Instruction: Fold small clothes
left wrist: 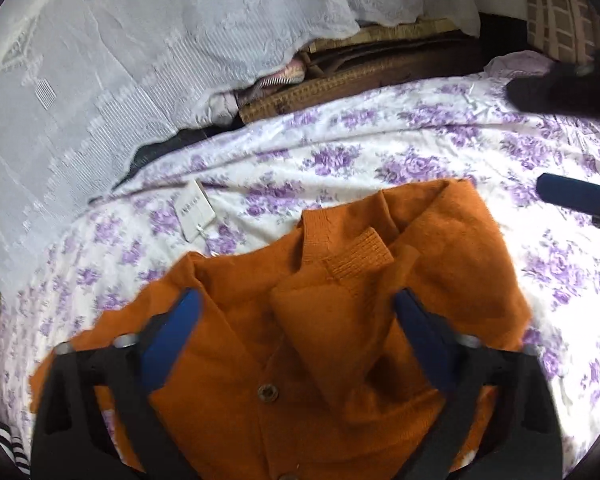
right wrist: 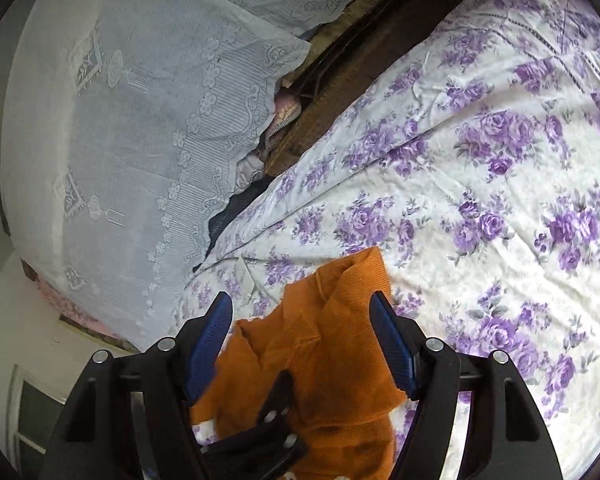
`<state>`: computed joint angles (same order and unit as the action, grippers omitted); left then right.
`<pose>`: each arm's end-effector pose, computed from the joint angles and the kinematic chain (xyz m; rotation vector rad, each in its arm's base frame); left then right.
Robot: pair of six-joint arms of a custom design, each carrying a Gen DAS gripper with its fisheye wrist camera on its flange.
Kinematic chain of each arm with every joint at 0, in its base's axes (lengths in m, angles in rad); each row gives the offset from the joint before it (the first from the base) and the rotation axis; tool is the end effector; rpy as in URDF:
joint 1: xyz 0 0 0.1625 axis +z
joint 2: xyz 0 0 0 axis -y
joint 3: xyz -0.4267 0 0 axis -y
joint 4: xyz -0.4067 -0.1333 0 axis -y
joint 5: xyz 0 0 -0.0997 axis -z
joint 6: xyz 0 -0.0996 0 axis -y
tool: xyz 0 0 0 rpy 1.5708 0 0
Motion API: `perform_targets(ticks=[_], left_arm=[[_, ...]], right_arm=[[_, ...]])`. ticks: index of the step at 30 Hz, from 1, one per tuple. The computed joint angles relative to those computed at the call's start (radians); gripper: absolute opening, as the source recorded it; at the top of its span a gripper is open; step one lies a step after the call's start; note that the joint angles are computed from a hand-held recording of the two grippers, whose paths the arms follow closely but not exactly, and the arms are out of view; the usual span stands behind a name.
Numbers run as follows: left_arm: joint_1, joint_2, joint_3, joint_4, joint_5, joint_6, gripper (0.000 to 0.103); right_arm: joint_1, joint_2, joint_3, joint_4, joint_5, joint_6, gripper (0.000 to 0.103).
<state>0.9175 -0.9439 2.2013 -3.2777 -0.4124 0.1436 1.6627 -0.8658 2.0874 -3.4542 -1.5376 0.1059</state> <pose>-0.1152 -0.5199 0.1285 0.5003 1.9592 -0.7722 0.1870 -0.5406 0.0881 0.0037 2.8838 -0.9811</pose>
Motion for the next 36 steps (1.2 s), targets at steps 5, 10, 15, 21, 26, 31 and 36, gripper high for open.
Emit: perform_targets(ticks=[5,10,15,21,26,31,36], left_arm=[[0.051,-0.106,0.015,0.167,-0.192,-0.115,0.024],[0.026,-0.129,0.069,0.027,-0.253,-0.054,0.096],[0.002,-0.053,0.040,-0.002,-0.169,0.008,0.083],[0.055,-0.093,0.015,0.167,-0.250,-0.075,0.006],[0.076,-0.209,0.083,0.042,-0.279,-0.101,0.005],[0.123,-0.314,0.146,-0.114,-0.253,-0.097,0.005],[0.200,-0.336,0.174,-0.094,-0.259,-0.164,0.006]], right_arm=[[0.002,-0.002,0.001,-0.011,0.022,0.003,0.072],[0.013,-0.001,-0.001,-0.006,0.016,0.001,0.071],[0.013,0.000,-0.004,0.001,0.023,0.002,0.071],[0.012,0.003,-0.005,0.005,0.036,0.000,0.072],[0.028,0.017,-0.012,-0.001,0.012,-0.025,0.072],[0.052,0.057,-0.031,-0.021,-0.066,-0.063,0.062],[0.080,0.111,-0.066,0.015,-0.173,-0.101,0.033]])
